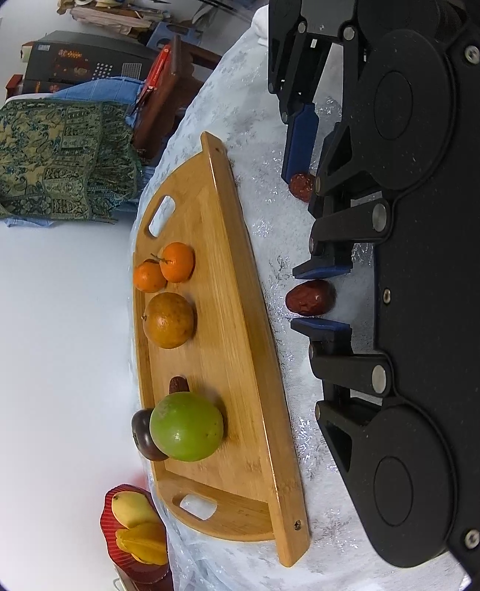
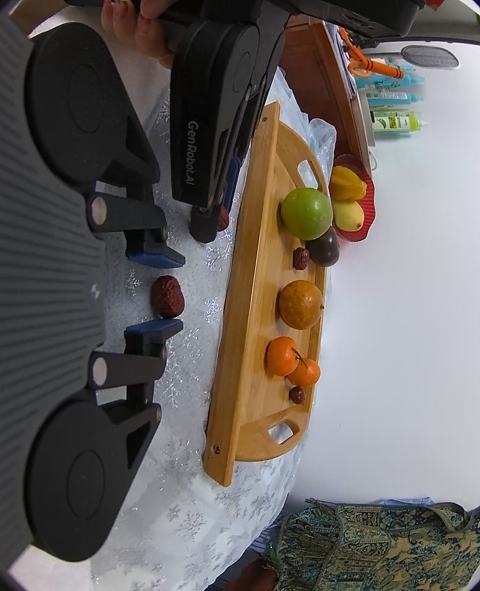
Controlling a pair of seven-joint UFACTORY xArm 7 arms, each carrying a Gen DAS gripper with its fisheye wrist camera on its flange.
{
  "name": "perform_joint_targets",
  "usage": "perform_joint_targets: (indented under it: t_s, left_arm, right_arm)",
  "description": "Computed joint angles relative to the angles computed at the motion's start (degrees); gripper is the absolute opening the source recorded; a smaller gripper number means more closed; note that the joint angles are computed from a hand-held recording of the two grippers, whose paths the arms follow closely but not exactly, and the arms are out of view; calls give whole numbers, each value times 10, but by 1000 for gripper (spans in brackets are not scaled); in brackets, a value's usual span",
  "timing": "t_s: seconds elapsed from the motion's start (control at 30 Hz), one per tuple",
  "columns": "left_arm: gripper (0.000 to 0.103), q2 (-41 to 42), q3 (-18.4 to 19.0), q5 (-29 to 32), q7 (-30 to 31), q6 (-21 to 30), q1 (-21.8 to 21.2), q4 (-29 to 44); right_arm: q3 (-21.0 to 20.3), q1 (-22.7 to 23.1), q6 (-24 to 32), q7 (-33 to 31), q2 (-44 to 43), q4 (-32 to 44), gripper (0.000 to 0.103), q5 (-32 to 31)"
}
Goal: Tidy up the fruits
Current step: 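Grasp a red date with the left gripper while the right grasps another red date, then carry the date with the left gripper over the tray while the right carries its date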
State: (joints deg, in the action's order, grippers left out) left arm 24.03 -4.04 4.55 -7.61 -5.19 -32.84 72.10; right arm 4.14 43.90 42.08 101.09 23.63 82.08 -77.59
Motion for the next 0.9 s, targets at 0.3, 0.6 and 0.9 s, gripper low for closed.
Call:
perform_joint_targets:
  t_s: [0.3, 0.6, 0.9]
  left_arm:
    - [21, 0, 43, -2, -11, -11, -41, -6]
    - [20, 0, 40, -8, -15, -11, -37, -4]
    - [18, -5, 121, -27, -25, -47, -112, -20]
  right_arm:
    - [-3, 4, 7, 1, 6, 7, 34, 1]
    - [-5, 10, 24, 5, 13, 19, 29, 5]
    - [-11, 16, 41, 33, 15, 27, 29, 3]
